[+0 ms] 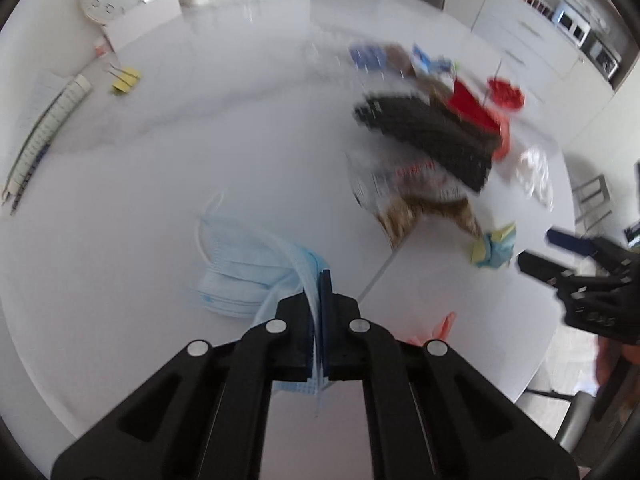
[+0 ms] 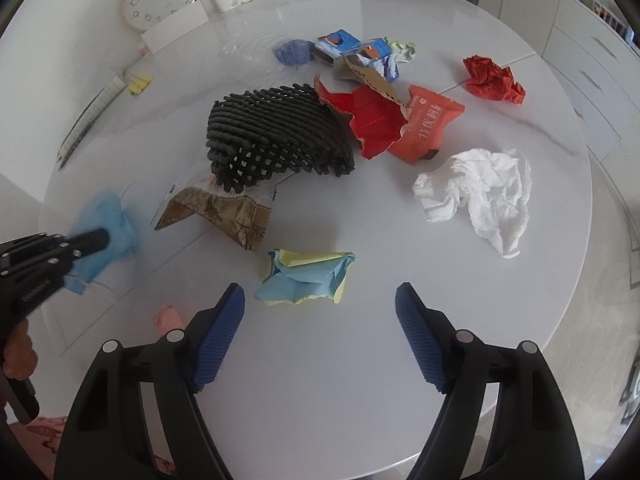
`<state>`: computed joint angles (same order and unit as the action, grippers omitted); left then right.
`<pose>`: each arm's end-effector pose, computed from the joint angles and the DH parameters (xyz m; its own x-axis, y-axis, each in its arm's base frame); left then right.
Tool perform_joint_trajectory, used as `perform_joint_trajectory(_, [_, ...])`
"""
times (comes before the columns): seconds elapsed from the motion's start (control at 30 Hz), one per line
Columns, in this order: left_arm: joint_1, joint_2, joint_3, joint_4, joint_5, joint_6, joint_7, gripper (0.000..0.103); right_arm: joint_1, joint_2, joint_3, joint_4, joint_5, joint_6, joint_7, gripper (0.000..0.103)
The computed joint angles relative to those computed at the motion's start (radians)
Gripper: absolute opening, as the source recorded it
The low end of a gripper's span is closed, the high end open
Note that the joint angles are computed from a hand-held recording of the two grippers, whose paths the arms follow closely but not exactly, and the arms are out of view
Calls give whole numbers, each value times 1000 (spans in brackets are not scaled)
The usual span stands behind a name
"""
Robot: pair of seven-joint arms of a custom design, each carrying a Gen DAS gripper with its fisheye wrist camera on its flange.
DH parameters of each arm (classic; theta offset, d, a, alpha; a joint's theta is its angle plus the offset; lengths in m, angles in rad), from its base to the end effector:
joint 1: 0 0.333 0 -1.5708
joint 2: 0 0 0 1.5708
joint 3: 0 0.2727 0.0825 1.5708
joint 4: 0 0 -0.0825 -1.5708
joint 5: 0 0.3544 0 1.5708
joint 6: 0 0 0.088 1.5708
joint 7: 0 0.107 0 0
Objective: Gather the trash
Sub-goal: 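Grasp the blue face mask with the left gripper while the right grasps yellow-blue paper, then carry the mask and yellow-blue paper over the white bin with both grippers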
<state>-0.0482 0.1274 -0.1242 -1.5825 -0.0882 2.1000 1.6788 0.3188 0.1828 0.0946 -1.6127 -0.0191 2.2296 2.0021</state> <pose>0.5919 -0.1031 0.5609 -0.2559 -0.9648 0.0615 -0.8969 0.2132 -0.3874 0.5691 0.2443 0.5280 0.0205 -0.9844 -0.1748 -0.9223 0.0489 -0.3834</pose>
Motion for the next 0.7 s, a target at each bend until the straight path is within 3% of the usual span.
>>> perform_joint_trajectory(0.2, [20,-32,8,31,-26,15,52,2,25,87,-1,88,-59,-37,47,72])
perform_joint_trajectory(0.27, [25,-46,8,28,-45,15,65,2,32,113,-3,120,-74,-68,52,58])
perform_joint_trajectory(0.33, [24,-57,6,20,-46,23,79,2,31,122,-2,129,-67,-74,53,52])
perform_joint_trajectory(0.53, [13,-69,-4,12,-60,31,113,2,28,101,-3,111,-72,-76,50,43])
perform_joint_trajectory(0.7, [-8,-73,-20,27,-84,24,155,2,-2,-16,-5,-15,-11,-25,46,43])
